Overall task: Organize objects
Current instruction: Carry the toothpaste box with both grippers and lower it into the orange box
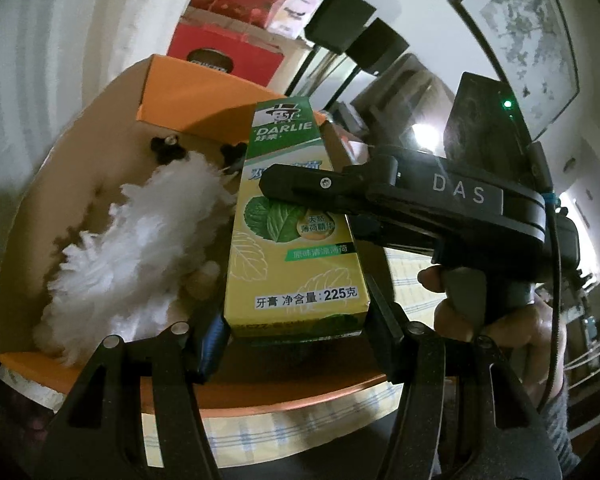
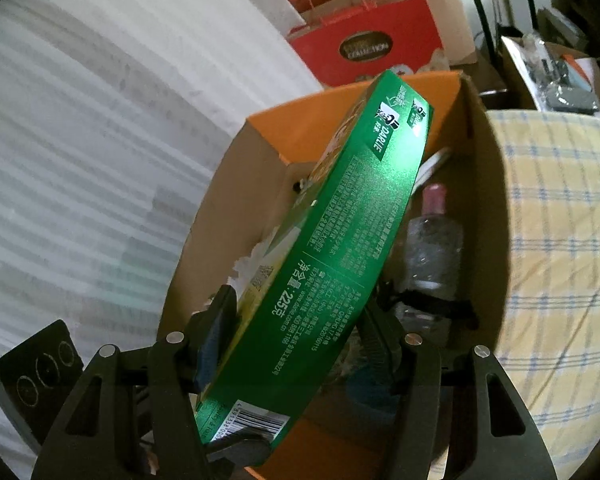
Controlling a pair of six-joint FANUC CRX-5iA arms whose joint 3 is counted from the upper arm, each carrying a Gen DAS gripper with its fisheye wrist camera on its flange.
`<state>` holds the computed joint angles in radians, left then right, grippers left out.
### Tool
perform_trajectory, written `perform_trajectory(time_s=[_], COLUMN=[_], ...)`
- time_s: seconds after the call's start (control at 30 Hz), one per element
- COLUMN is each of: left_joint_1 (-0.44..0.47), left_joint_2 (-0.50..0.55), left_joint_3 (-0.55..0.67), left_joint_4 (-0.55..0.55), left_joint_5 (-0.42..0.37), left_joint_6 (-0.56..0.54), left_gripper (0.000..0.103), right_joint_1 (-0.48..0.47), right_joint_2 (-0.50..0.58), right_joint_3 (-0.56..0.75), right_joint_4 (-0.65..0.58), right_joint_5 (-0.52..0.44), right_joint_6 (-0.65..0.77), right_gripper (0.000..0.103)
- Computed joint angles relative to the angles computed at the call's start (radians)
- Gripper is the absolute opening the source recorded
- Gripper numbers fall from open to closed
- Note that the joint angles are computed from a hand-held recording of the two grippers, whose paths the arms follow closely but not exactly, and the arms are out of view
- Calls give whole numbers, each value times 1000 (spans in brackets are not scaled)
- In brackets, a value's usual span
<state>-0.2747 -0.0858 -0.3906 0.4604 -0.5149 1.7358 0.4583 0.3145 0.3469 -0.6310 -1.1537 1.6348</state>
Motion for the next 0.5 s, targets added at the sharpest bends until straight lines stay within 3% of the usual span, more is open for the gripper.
perform_trajectory(time_s=[0.17, 0.5], left_joint_1=[-2, -68], left_joint_2=[3, 65], left_joint_3=[34, 202], left_joint_4=[-114, -453], left_joint_5=[-39, -201], left_joint_6=[88, 364], left_gripper=[57, 55], right_joint_1=[3, 13], right_joint_2=[27, -9], right_joint_3=[18, -15], right_joint_4=[-10, 46], right_joint_5=[-25, -8], right_joint_6=[-5, -7], right_gripper=[64, 73])
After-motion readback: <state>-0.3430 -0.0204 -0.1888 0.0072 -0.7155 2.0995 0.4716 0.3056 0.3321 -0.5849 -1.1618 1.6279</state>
